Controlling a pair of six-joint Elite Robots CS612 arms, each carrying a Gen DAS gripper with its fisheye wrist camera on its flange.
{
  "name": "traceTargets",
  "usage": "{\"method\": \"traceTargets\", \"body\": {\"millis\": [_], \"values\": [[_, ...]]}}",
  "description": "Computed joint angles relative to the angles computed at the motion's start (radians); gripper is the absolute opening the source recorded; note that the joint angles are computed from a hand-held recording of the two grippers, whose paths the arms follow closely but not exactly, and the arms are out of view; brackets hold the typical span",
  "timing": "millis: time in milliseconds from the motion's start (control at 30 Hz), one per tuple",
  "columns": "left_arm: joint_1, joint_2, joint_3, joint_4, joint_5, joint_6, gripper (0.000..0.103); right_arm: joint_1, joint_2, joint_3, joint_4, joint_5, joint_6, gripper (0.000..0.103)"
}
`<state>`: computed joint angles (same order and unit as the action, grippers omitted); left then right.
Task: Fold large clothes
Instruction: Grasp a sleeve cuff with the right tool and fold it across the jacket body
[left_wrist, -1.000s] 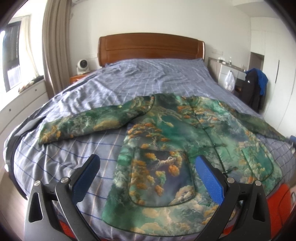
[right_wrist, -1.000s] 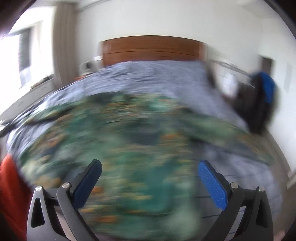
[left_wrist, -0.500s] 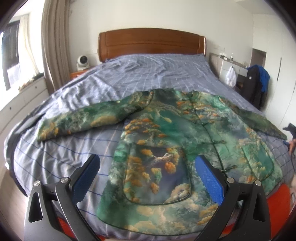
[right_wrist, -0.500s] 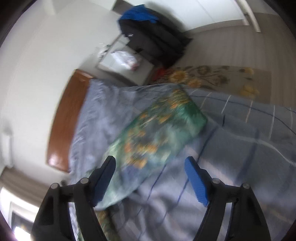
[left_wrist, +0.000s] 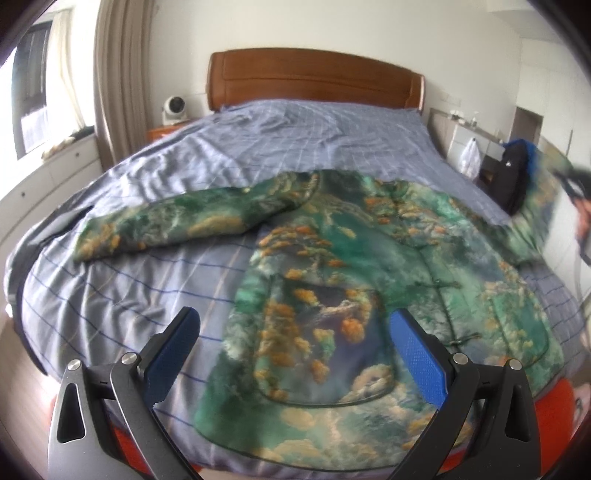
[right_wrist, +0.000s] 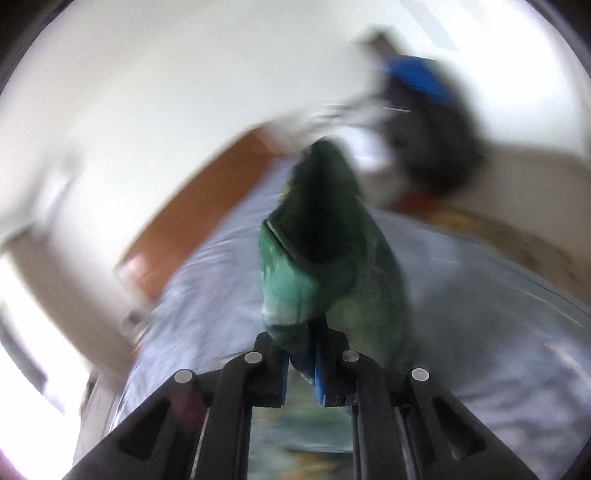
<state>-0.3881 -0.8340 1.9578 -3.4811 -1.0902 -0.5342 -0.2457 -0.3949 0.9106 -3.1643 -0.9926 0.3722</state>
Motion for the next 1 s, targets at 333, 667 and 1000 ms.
{"method": "traceTargets", "body": {"millis": [333, 667, 1000], "values": [[-0.004, -0.017, 0.053, -0.040, 0.039, -0.021, 0.102, 0.235, 0.089, -0.160, 0.243, 0.073, -0.324, 0.011], [0.007, -0.008, 0.051, -0.024, 0.025, -0.053, 0.102, 0.254, 0.141, -0.155, 0.558, 0.190, -0.415, 0.087], [-0.002, 0.005, 0.017, 0.023, -0.010, -0.009, 0.102, 0.217, -0.078, 0.242, 0.139, 0.103, -0.432, 0.089]]}}
